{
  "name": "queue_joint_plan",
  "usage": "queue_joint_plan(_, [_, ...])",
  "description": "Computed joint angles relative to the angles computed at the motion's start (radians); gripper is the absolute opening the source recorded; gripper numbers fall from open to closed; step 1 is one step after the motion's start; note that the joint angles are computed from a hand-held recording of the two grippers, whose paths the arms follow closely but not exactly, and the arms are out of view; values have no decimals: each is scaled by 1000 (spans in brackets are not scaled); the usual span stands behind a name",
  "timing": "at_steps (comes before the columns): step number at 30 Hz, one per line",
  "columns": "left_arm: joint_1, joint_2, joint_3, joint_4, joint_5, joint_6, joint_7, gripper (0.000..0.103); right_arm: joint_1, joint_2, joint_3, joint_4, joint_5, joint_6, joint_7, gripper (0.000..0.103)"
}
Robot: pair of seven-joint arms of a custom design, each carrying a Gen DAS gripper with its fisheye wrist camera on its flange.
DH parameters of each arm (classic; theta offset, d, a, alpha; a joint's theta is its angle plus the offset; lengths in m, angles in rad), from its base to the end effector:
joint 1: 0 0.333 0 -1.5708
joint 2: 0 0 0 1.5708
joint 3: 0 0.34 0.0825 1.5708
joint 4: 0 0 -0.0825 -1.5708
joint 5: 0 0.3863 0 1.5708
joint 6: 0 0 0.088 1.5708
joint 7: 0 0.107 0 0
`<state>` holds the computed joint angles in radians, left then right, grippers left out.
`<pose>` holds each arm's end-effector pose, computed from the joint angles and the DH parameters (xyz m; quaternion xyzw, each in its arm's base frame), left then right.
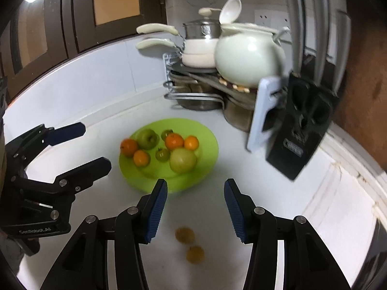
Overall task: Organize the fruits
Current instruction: 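Grasp a brown round fruit with the left tool while the right tool grasps another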
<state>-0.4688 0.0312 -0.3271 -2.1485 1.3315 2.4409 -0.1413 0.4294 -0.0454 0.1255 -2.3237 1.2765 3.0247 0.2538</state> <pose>0.4011 -0.4055 0.4383 -0.6070 0.6446 -0.2983 0.3565 0.4769 0.2118 0.4290 -0.8189 0.4067 -0.1610 0.3715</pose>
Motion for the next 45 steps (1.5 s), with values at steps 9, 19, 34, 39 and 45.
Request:
queue_joint_plan(9, [-5, 63, 15, 8, 29, 119, 60, 76, -8, -19, -4, -97, -156, 11, 152, 50])
queue_joint_plan(19, [2, 167, 56, 47, 17, 266, 202, 76, -24, 16, -2, -144, -368, 9, 365, 50])
queue_joint_plan(34, [-11, 296, 111, 133, -49, 414, 405, 62, -51, 54, -6, -163, -575, -22, 564, 50])
queue_joint_plan(39, [-22, 317, 129, 150, -86, 436, 436, 53, -52, 61, -1, -151, -513, -36, 517, 50])
queue_joint_plan(45, [-25, 325, 136, 146, -144, 461, 462, 28, -53, 84, 5, -126, -466, -49, 467, 49])
